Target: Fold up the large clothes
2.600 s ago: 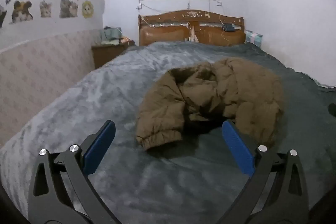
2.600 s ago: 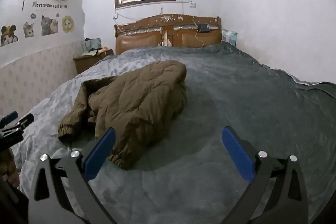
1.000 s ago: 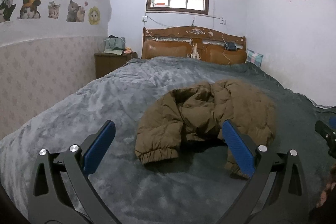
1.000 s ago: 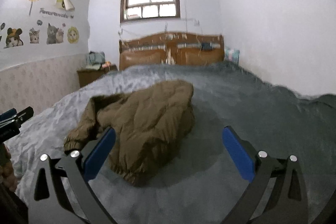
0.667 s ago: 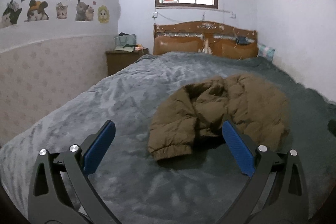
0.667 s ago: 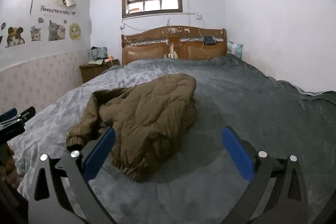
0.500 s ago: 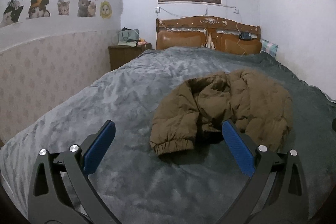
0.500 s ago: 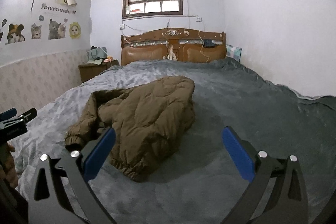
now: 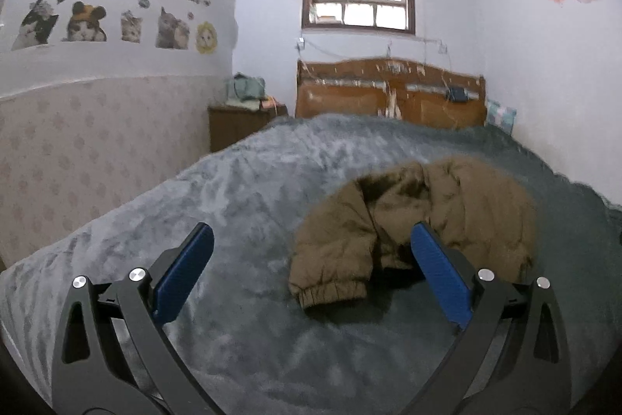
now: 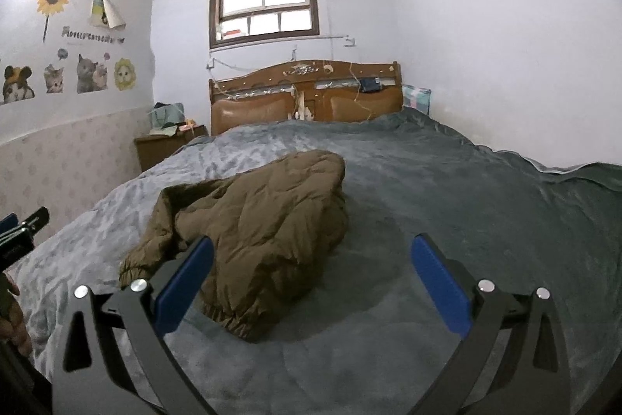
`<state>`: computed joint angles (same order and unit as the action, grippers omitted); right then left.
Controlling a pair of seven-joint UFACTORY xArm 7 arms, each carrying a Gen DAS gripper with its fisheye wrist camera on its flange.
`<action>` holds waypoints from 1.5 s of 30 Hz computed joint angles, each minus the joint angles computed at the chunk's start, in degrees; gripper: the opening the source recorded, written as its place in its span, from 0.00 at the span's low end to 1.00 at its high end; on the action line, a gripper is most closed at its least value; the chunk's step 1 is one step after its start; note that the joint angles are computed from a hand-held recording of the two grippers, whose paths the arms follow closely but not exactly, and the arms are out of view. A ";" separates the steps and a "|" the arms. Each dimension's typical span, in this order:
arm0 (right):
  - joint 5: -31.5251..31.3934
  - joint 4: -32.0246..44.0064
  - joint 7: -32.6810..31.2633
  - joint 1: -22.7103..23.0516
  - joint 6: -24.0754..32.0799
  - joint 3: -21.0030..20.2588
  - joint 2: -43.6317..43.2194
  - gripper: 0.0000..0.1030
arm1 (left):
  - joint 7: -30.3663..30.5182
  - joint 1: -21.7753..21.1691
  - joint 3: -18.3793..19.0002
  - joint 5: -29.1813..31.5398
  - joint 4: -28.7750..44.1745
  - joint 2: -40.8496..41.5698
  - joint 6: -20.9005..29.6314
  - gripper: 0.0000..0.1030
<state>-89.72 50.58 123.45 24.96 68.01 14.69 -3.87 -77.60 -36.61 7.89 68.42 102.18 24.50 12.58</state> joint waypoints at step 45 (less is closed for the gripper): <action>-0.86 -3.52 -3.15 -1.61 0.87 1.79 -4.70 0.98 | 20.60 0.87 0.59 -18.43 -3.96 -2.32 -3.31 0.97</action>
